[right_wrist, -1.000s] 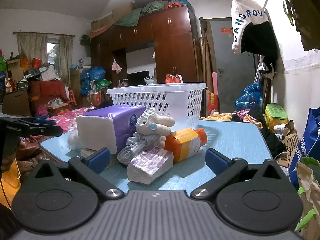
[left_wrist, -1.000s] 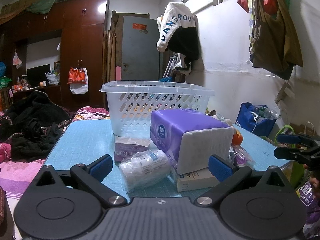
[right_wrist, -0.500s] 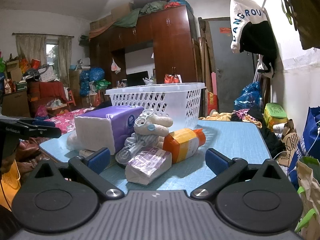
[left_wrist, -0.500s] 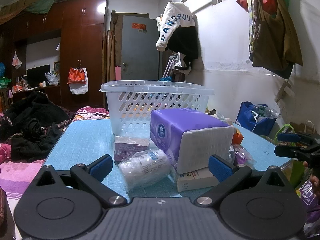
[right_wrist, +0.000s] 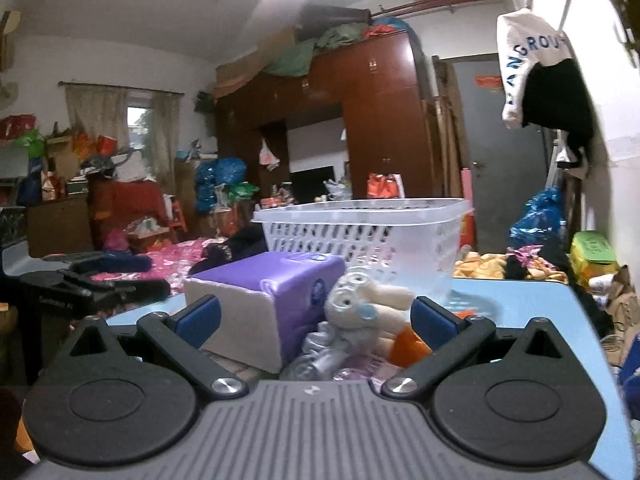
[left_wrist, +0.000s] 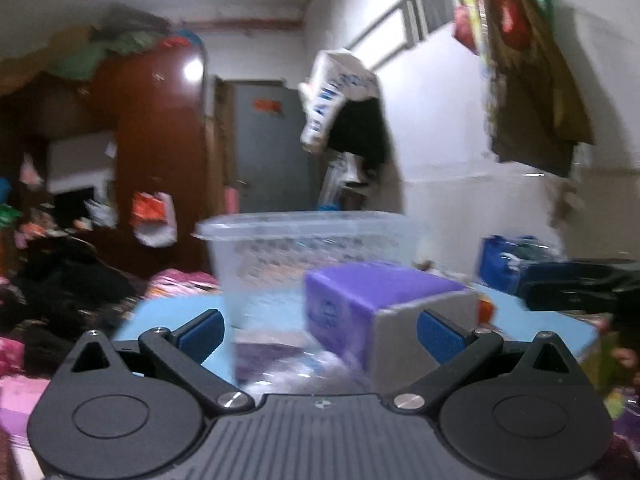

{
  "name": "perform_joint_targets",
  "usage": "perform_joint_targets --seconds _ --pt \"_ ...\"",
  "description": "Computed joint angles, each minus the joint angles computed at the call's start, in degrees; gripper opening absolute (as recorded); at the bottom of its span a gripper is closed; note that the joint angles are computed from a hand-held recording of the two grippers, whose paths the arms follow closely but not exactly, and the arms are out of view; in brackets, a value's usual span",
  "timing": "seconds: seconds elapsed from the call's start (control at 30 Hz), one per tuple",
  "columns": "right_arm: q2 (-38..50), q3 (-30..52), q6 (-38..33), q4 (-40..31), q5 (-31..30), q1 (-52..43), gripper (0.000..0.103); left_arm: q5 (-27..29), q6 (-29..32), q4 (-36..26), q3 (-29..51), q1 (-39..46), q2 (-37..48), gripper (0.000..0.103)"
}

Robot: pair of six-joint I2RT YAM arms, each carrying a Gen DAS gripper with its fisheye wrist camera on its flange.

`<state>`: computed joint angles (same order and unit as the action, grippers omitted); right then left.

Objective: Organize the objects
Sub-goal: 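Close the left and right grippers on the purple tissue pack's ends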

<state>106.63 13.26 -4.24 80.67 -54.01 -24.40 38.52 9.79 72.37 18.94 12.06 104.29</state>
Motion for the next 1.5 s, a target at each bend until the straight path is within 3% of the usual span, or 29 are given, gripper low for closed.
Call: perform_joint_targets --seconds 0.17,0.27,0.43,0.73,0.9,1.07,1.23,1.4,1.5 --pt "0.9 2.5 -1.2 -3.3 -3.3 0.9 0.1 9.6 0.9 -9.1 6.2 1.5 2.6 0.102" --pt "0.8 3.1 -3.7 -5.2 -2.5 1.9 0.092 13.6 1.5 -9.4 9.4 2.2 6.2 0.096" --pt "-0.1 4.3 -8.5 -11.4 -2.5 3.0 0.069 13.8 1.8 -7.0 11.8 1.5 10.1 0.086" --pt "0.0 6.8 -11.0 -15.9 -6.0 2.1 0.068 18.1 2.5 -8.0 14.8 0.9 12.1 0.074" --pt "-0.3 7.2 -11.2 -17.8 -8.5 1.0 0.055 20.3 3.8 -9.8 15.1 1.6 11.7 0.061" --pt "-0.5 5.0 -11.7 -14.1 -6.5 0.6 0.054 20.5 3.9 -9.0 14.9 2.0 11.9 0.061" --pt "-1.3 6.7 -12.2 -16.9 -5.2 2.4 0.054 21.6 3.7 -10.1 16.3 2.0 12.4 0.061" --pt "0.5 10.8 -13.1 -22.4 -8.9 2.2 0.05 20.8 5.3 -12.0 17.2 1.1 12.8 0.061" --pt "0.5 10.5 -13.1 -21.8 -9.4 1.9 0.049 20.4 5.6 -10.7 16.6 1.0 12.8 0.058"
